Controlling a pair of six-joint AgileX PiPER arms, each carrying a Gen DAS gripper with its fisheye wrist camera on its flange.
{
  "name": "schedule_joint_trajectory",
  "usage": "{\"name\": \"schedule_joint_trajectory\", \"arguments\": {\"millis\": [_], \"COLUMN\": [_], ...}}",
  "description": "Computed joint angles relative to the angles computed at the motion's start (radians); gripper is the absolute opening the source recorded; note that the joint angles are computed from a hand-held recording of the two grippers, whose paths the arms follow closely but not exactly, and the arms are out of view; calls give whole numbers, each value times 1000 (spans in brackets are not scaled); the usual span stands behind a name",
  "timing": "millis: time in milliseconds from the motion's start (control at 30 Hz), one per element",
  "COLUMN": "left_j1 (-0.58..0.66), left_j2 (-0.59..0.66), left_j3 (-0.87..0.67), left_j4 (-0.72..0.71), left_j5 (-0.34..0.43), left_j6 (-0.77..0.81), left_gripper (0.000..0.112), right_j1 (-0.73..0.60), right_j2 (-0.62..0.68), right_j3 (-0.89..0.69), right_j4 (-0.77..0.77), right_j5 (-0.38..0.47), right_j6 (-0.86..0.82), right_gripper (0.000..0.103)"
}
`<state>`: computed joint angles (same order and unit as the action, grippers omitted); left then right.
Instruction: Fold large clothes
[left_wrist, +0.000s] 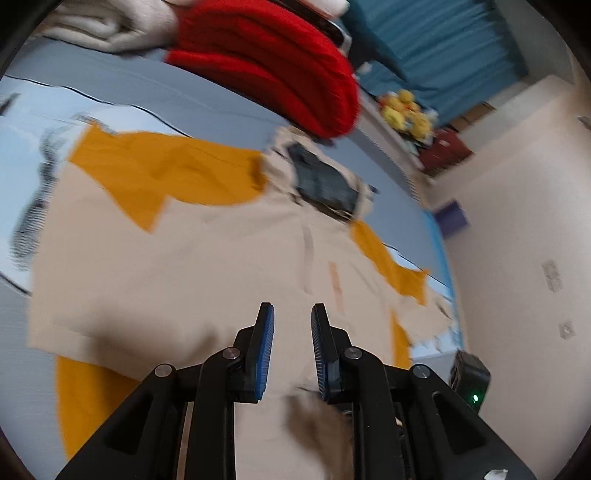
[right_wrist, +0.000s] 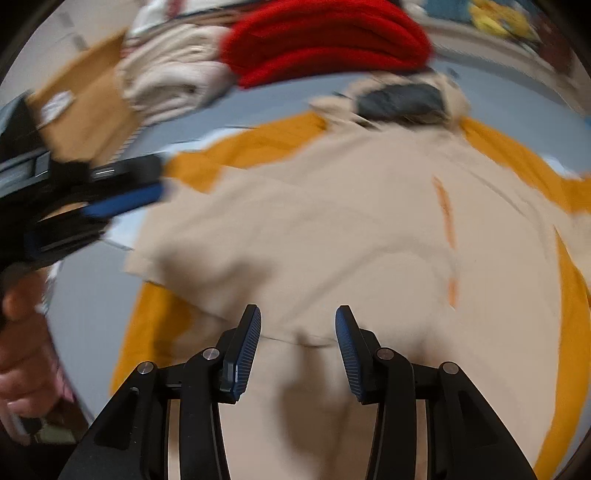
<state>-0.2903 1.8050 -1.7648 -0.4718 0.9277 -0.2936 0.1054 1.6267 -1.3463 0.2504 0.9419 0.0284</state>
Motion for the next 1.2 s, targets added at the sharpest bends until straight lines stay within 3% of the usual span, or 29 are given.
{"name": "schedule_joint_trajectory", "arguments": {"millis": [200, 433, 500, 667, 900, 1033, 1200], "left_j1": [26, 64, 66, 84, 110, 85, 81], "left_j2": [-30, -47, -45, -59, -77, -57, 7], "left_j3": [41, 69, 70, 88, 105, 73, 44], "left_j4": [149, 160, 169, 166, 217, 302, 266], "left_j5": [-37, -28, -31, -33, -28, 10, 55], "left_j6": [-126, -140, -153, -157, -204, -229, -204], "left_gripper": [17, 17, 17, 17, 17, 17, 17], "right_j1": [-137, -247, -244, -232, -276, -392, -506], "right_j2": [57, 124, 127, 120, 0, 7, 83], "right_j3": [9, 39, 53, 57, 21, -50, -137], "right_j4": [35, 266, 291, 288, 247, 247, 145], "right_j5": [44, 56, 45, 16, -92, -92, -60], "right_j6": [147, 53, 31, -1, -26, -58, 6], "right_gripper": [44, 44, 36, 11, 7, 7, 7]}}
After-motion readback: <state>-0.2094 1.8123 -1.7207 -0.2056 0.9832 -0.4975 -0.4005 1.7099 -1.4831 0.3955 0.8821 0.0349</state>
